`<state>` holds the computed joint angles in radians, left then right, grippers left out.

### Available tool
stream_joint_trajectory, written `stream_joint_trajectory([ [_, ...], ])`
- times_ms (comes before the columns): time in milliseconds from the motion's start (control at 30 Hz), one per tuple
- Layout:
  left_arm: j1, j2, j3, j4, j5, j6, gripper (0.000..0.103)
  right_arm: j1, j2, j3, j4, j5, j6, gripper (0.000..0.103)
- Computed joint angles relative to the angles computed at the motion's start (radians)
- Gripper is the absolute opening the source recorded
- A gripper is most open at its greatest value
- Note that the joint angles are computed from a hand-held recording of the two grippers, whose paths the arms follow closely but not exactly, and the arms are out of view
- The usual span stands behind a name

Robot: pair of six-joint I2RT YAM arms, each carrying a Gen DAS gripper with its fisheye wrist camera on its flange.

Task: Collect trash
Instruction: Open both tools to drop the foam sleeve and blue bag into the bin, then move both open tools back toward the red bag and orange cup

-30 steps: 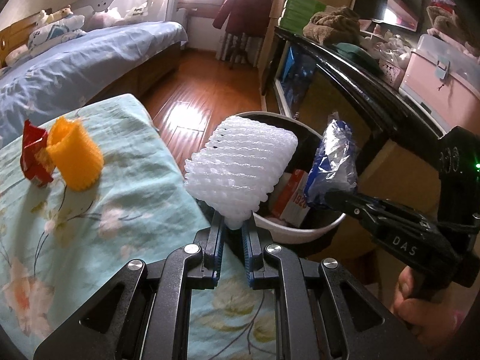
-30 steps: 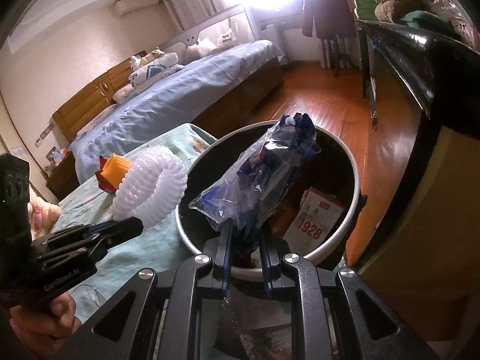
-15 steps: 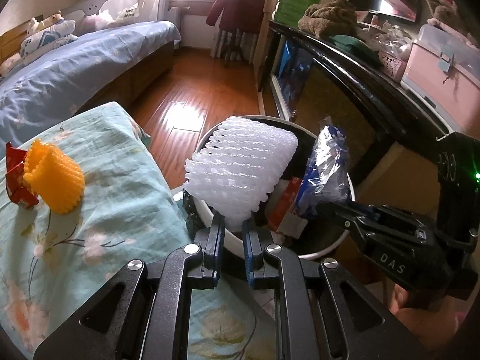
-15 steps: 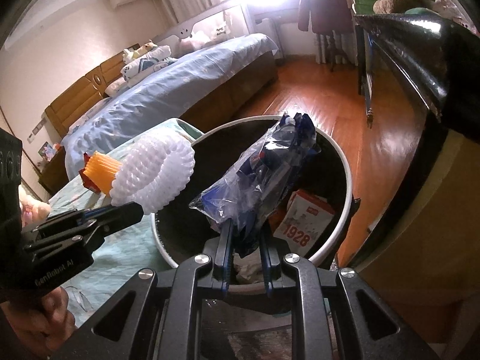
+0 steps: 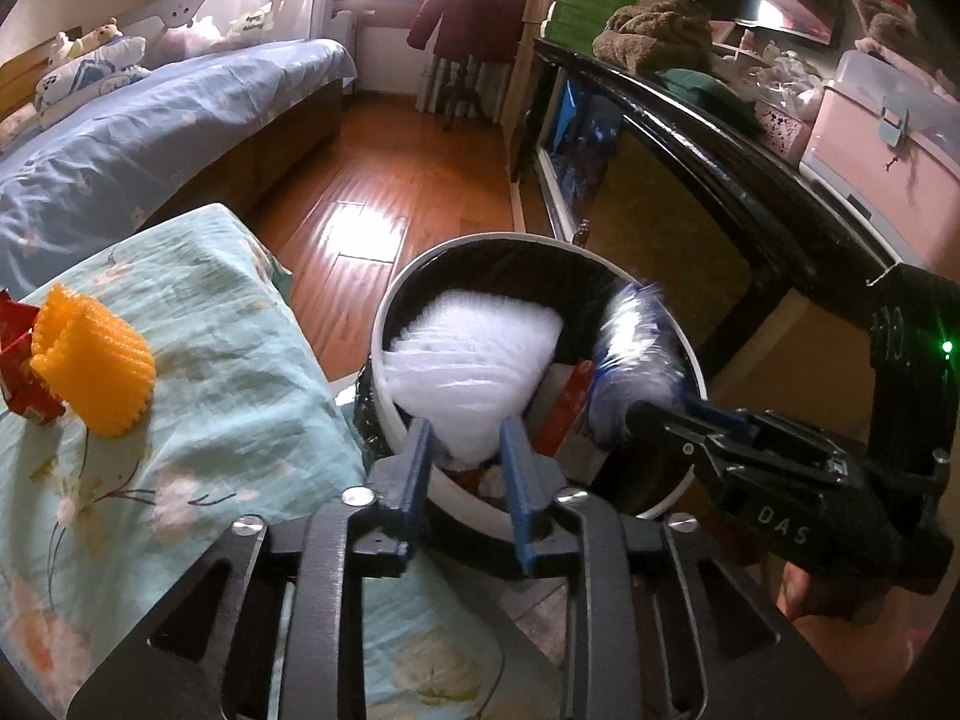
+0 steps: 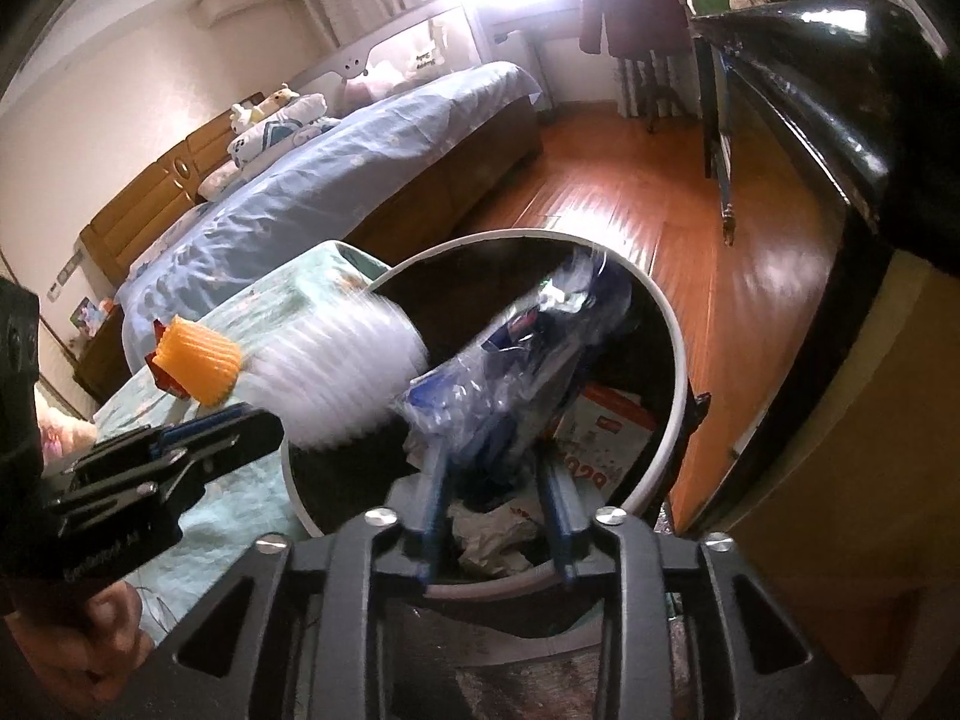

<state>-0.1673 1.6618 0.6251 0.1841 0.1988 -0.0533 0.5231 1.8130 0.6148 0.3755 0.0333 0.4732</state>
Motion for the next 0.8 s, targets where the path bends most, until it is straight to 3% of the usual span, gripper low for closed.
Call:
stream_joint_trajectory([
  [233, 0.056, -0.037, -0.068, 0.032, 0.03, -0.011, 0.037, 0.015, -0.015, -0.014, 0.009, 0.0, 0.014, 0.051],
  [300, 0.085, -0.059, -0.1, 0.044, 0.044, -0.017, 0.042, 0.025, -0.02, -0.021, 0.023, -0.006, 0.023, 0.069],
  [367, 0.125, -0.085, -0.14, 0.059, 0.056, -0.019, 0.044, 0.038, -0.03, -0.034, 0.043, -0.003, 0.031, 0.077],
  [600, 0.292, -0.139, -0.241, 0.088, 0.111, 0.013, 0.047, 0.111, -0.064, -0.047, 0.061, 0.041, 0.052, 0.086],
  [800, 0.47, -0.147, -0.286, 0.085, 0.178, 0.079, 0.047, 0.19, -0.052, -0.017, 0.068, 0.066, 0.074, 0.087],
])
